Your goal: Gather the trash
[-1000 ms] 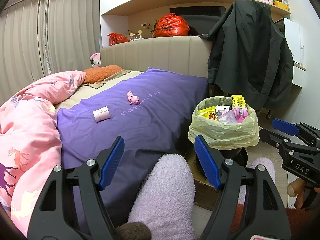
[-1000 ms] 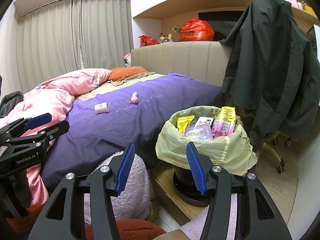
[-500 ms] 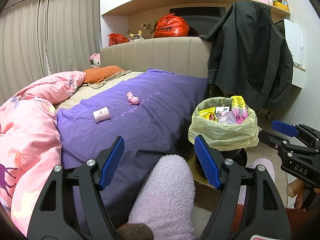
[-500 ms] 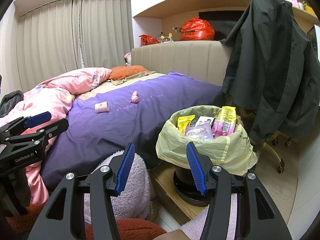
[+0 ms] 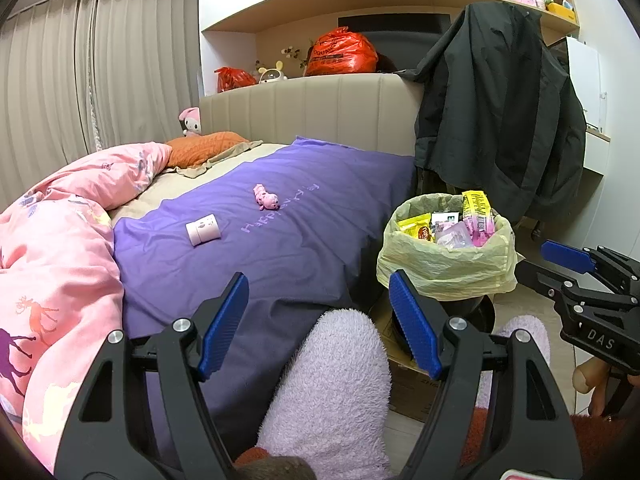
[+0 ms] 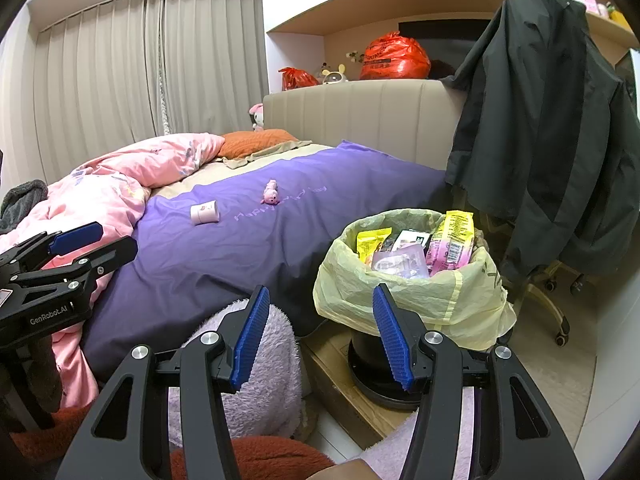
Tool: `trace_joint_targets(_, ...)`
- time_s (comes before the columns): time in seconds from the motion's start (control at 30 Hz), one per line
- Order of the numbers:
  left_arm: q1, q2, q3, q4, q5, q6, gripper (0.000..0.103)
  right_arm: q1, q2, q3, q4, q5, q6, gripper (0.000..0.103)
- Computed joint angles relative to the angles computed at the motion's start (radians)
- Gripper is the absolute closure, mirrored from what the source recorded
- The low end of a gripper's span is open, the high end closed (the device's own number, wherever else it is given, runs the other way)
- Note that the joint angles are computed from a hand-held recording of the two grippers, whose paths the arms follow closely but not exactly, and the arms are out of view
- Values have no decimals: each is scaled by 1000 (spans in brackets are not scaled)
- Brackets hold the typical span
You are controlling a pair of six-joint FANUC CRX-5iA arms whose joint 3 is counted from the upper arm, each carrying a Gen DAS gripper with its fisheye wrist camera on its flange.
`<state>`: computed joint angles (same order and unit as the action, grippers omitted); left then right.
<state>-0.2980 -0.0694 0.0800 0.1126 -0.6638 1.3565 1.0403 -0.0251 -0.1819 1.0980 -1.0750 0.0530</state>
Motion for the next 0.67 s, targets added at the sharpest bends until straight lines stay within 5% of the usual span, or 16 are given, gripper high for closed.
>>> trace_joint_targets(0.33, 8, 2, -13, 10, 22, -16, 34, -2, 2, 1, -14, 0, 14, 52)
trace_joint_targets(0.43, 42, 34, 38, 55, -57, -74, 34, -13, 41, 65, -53, -17, 115, 52)
trace_joint_targets(0.53, 141, 91, 168, 124, -225, -171, 34, -30, 132, 207, -66, 3, 307, 52)
trace_joint_targets(0.67, 344, 170, 419, 62, -323, -87, 34, -54, 319, 507, -158, 186, 589, 46)
